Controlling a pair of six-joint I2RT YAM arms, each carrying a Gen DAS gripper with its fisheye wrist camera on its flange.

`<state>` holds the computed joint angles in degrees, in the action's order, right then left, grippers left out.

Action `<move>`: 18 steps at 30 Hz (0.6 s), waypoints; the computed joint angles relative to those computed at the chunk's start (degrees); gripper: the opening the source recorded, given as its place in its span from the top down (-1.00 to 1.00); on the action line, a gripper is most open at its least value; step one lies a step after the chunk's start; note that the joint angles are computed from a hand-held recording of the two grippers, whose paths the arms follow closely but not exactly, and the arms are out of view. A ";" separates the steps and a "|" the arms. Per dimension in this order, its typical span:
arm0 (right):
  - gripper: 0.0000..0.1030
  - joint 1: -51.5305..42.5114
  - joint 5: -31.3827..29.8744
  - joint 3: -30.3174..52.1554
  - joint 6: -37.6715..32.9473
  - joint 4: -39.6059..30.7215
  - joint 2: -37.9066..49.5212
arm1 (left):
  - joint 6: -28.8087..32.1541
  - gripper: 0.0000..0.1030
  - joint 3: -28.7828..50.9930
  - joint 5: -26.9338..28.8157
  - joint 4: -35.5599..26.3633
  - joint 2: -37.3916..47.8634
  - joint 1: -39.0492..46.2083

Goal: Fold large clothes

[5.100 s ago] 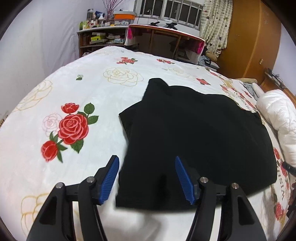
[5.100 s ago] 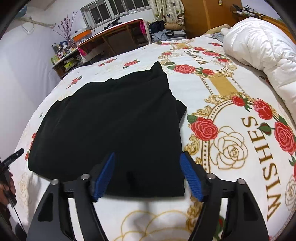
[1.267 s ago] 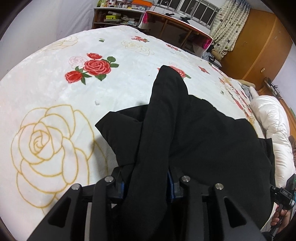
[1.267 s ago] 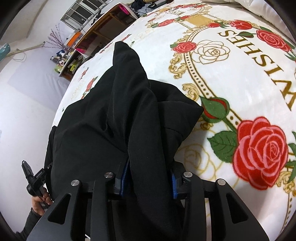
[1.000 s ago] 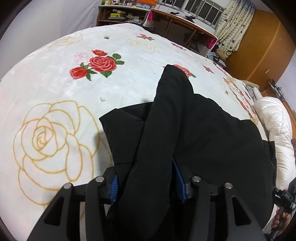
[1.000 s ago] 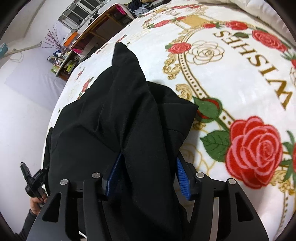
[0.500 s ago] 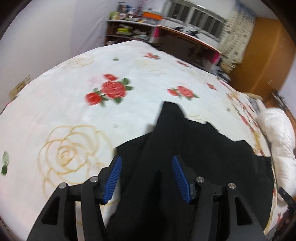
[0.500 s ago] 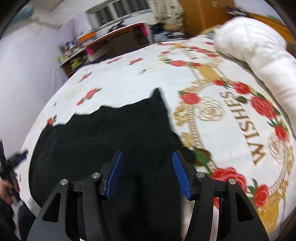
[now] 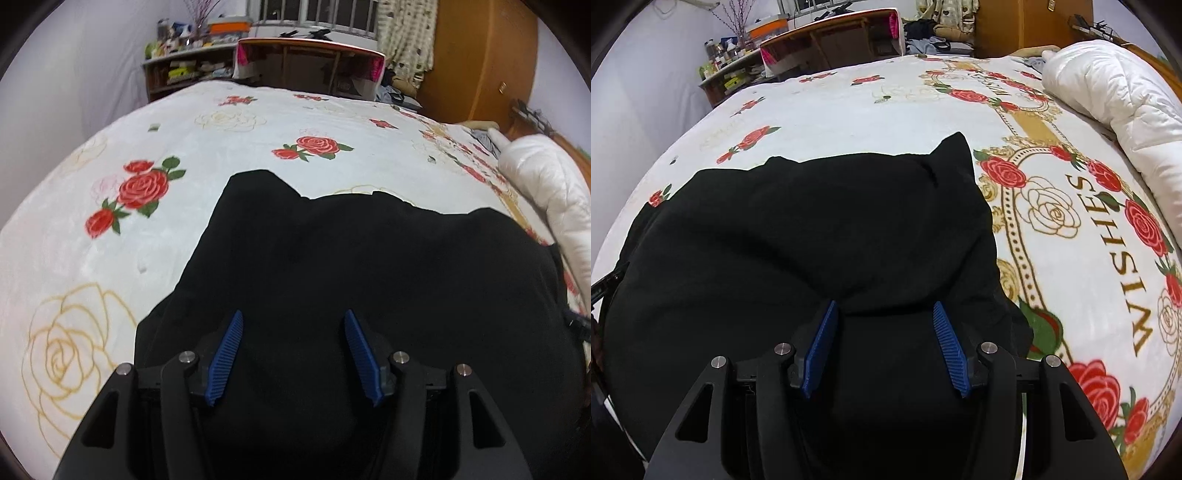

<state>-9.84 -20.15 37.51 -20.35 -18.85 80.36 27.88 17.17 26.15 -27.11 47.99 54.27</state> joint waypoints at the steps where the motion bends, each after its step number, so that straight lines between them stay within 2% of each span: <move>1: -0.05 0.10 -0.07 0.42 0.49 0.33 0.91 | -0.41 -0.17 0.04 0.14 0.85 1.19 -0.08; 8: -0.05 0.49 0.32 5.28 2.35 -3.28 0.03 | -2.65 -0.17 4.79 -1.14 -1.92 2.20 -2.21; 10: -0.05 0.24 -0.40 8.25 3.62 -3.57 1.59 | -4.86 -0.17 6.60 -2.17 0.29 5.28 -3.69; 14: -0.05 1.45 2.43 14.94 5.35 -4.51 10.94 | -8.22 -0.17 8.06 -6.31 7.50 13.91 -7.40; 18: -0.05 2.09 3.74 16.03 4.10 -4.04 14.26 | -9.23 -0.19 7.14 -9.07 11.54 17.10 -10.12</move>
